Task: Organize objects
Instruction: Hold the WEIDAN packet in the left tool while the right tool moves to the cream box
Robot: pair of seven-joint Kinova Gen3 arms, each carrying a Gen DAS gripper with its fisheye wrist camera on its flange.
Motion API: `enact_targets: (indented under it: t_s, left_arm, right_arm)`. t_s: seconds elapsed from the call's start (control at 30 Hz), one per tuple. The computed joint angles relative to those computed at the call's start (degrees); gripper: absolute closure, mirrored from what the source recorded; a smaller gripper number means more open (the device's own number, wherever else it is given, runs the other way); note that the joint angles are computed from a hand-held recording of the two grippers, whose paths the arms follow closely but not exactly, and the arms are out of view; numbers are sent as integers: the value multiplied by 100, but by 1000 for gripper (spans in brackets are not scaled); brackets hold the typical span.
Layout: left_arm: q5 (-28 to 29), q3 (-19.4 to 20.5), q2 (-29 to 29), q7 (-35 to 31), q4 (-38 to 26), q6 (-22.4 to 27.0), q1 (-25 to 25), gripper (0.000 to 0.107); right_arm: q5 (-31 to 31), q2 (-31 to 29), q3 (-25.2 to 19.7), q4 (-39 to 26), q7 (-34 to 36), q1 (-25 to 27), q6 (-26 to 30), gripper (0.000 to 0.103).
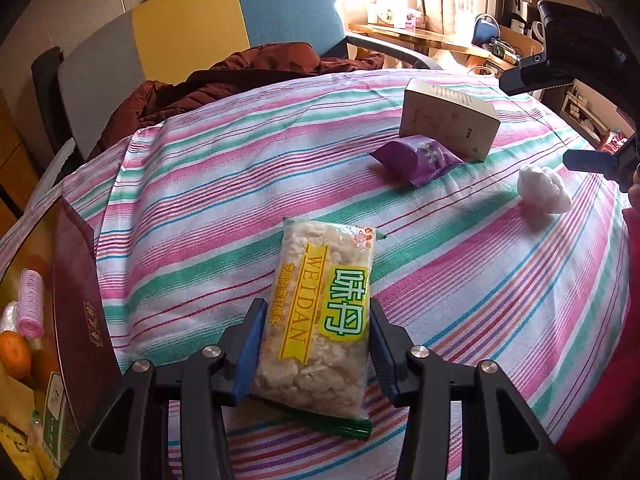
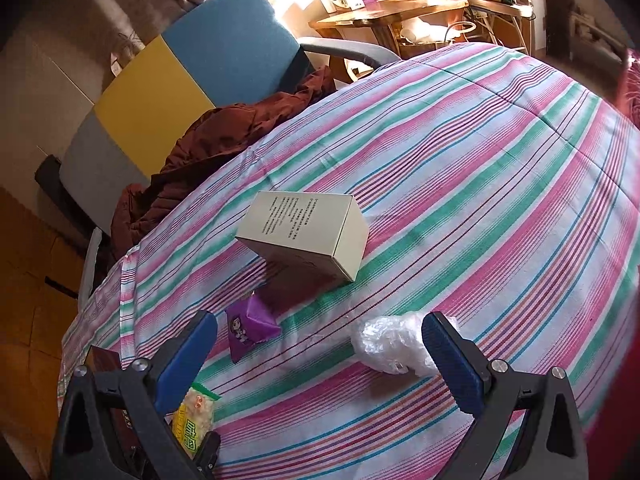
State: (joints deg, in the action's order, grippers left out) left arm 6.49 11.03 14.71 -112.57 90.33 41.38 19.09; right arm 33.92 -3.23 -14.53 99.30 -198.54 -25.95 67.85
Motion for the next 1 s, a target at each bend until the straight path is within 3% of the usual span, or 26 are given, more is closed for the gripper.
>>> enact_targets:
  t_s: [0.43, 1.0]
  left_arm:
    - [346, 84, -124, -347, 352, -458, -169, 58]
    - [647, 141, -129, -619, 484, -678, -289, 58]
  right_arm:
    - [-150, 152, 90, -156, 274, -42, 96, 0]
    - [-271, 315, 195, -320, 512, -121, 228, 0]
